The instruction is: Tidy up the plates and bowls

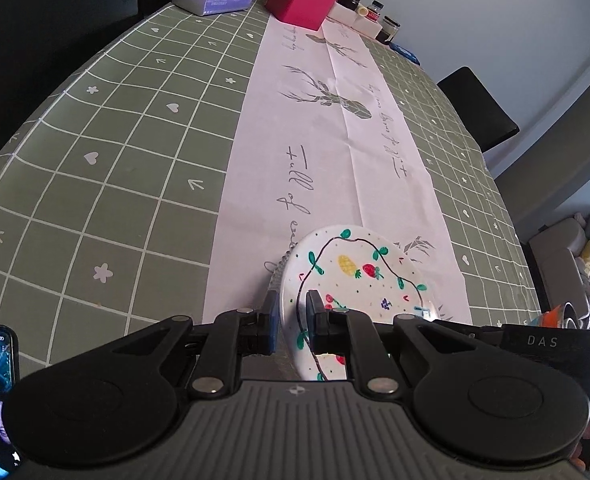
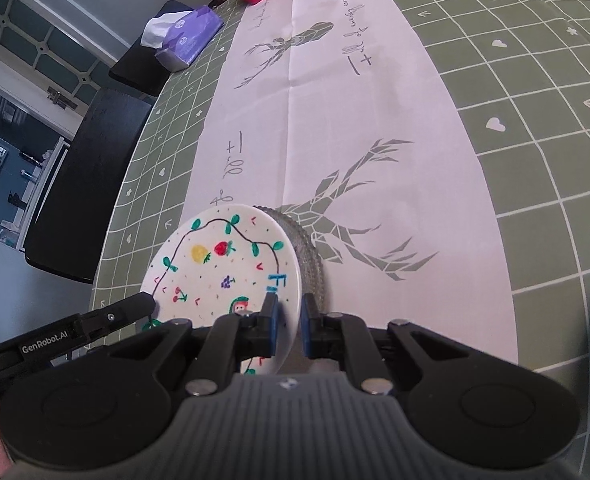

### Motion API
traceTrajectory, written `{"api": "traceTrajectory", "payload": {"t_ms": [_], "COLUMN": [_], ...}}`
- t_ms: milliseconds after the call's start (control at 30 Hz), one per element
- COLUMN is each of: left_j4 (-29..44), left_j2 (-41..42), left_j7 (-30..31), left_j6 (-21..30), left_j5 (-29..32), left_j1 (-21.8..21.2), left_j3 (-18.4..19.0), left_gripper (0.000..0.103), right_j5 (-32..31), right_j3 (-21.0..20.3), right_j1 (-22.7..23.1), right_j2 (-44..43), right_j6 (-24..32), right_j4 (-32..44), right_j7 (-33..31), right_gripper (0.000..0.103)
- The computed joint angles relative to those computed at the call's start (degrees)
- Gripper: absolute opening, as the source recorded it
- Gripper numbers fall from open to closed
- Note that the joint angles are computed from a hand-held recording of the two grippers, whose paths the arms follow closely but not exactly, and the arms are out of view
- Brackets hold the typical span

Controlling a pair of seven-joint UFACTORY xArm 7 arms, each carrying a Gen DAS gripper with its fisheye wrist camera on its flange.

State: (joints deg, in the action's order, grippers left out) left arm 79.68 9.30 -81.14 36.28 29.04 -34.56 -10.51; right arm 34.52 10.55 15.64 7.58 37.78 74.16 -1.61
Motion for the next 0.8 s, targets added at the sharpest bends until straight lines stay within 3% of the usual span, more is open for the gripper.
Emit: {"api": "traceTrajectory", "payload": {"t_ms": [667,800], "left_j4": [4.03,4.33], "left_j2": [2.96,3.23], "left_j7": [3.83,4.88], "left_j6": [5.2,5.83], "left_j5": [1.36,0.19], "left_j1": [-1.93,-1.78], "left_j3": [0.64,0.6], "left_gripper": [0.014,0.015], "right_j5": [-7.32,-6.34], "right_j3": [-0.02,0.02], "right_j1": [1.55,1.29], "right_j2": [-0.87,-0.58], "right_j6": [-2.6,-2.22], "right_j4": [-0.73,-0.45], "right_j7": [-0.08,0.22], "right_gripper": [0.016,0.022]}}
